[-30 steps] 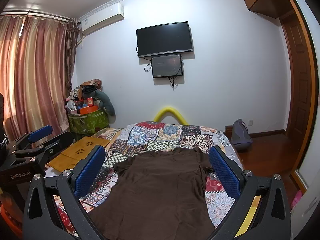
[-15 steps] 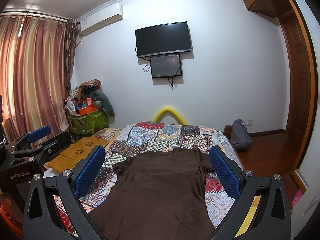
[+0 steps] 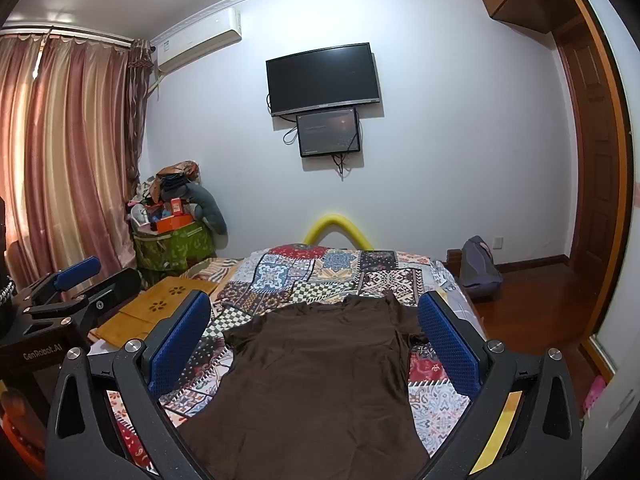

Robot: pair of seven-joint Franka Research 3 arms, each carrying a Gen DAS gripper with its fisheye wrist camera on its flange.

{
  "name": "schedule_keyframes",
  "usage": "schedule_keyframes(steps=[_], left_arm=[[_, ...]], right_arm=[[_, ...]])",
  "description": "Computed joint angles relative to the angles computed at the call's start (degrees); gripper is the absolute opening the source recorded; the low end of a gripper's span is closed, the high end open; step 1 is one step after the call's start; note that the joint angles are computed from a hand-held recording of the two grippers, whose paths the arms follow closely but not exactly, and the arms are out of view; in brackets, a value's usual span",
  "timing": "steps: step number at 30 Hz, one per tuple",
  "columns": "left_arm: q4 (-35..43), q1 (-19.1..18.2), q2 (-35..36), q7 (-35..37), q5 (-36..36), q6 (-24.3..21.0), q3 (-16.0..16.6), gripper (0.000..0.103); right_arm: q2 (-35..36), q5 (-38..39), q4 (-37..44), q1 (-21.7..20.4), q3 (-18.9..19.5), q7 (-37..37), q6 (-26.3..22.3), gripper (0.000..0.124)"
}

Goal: Fold small clothes

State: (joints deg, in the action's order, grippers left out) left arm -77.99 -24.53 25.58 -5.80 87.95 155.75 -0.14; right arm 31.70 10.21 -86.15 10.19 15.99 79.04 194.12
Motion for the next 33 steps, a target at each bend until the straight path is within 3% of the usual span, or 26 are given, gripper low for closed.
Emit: schedule_keyframes(steps=[23,33], left_arm=[[0.1,0.3,0.3,0.5,-1.5,0.1,0.0,0.103],[2.9,1.4,2.9,3.8,-6.7,1.2,0.9,0.103]], right_arm=[[0.5,1.2,1.4,0.8,-0.9,-1.1,-1.7,0.103],[5.3,3.1,9.0,3.1,-3.2,-3.1,-6.3,0.103]])
